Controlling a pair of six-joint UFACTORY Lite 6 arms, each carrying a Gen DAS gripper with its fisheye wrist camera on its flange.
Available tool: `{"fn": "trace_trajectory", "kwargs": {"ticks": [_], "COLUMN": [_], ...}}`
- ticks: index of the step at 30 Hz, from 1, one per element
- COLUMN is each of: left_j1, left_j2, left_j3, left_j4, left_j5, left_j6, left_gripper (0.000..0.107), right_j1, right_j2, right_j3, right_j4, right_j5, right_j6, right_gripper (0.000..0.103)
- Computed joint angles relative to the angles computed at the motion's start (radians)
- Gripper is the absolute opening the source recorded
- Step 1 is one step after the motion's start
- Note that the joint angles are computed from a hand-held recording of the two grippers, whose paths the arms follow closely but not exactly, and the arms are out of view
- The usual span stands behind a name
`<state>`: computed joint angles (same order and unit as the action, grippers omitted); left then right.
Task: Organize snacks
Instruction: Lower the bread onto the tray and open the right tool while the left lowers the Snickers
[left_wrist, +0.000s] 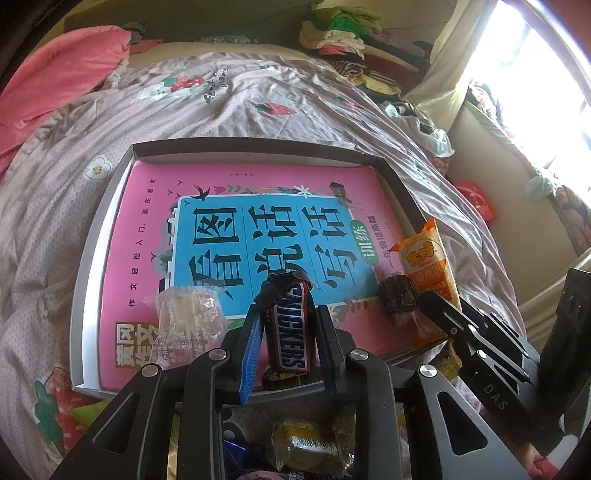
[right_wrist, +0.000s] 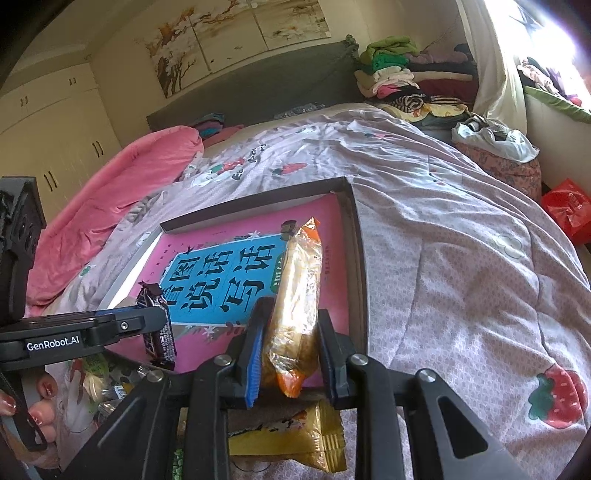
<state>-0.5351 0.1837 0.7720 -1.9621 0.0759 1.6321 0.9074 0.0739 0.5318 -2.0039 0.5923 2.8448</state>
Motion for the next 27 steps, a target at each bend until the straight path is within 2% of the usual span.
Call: {"fn": "trace_trajectory", "kwargs": {"ticks": [14,18,21,27], "left_j1": [0.008,0.005,0.007,0.012], "left_j2": [-0.006,-0.008,-0.015,-0.030], "left_j3": [-0.003,-0.003,-0.007,-0.014], "left_j4": [0.052,0.050,0.048,0.067], "left_j5": [0.007,0.009,0.011,0.014], "left_j6": [-0.050,-0.052,-0.051,-0.066], "left_gripper": [0.029,0.029,0.030,0.037], "right_j1": [0.002,0.014,0.011,0.010], "right_j2": [-0.023,-0.031,-0.041,-0.052], "right_j3": [-0.017,-0.019,-0.026,-0.029], "right_j4": [0.030,0.069,0.065,0.063], "right_j5": [0.016,0.037,0.034,0.033], "right_j6": [-0.021,-0.051,-0.046,-0.051], "right_gripper": [0.029,0.040,0.040,0.040]}}
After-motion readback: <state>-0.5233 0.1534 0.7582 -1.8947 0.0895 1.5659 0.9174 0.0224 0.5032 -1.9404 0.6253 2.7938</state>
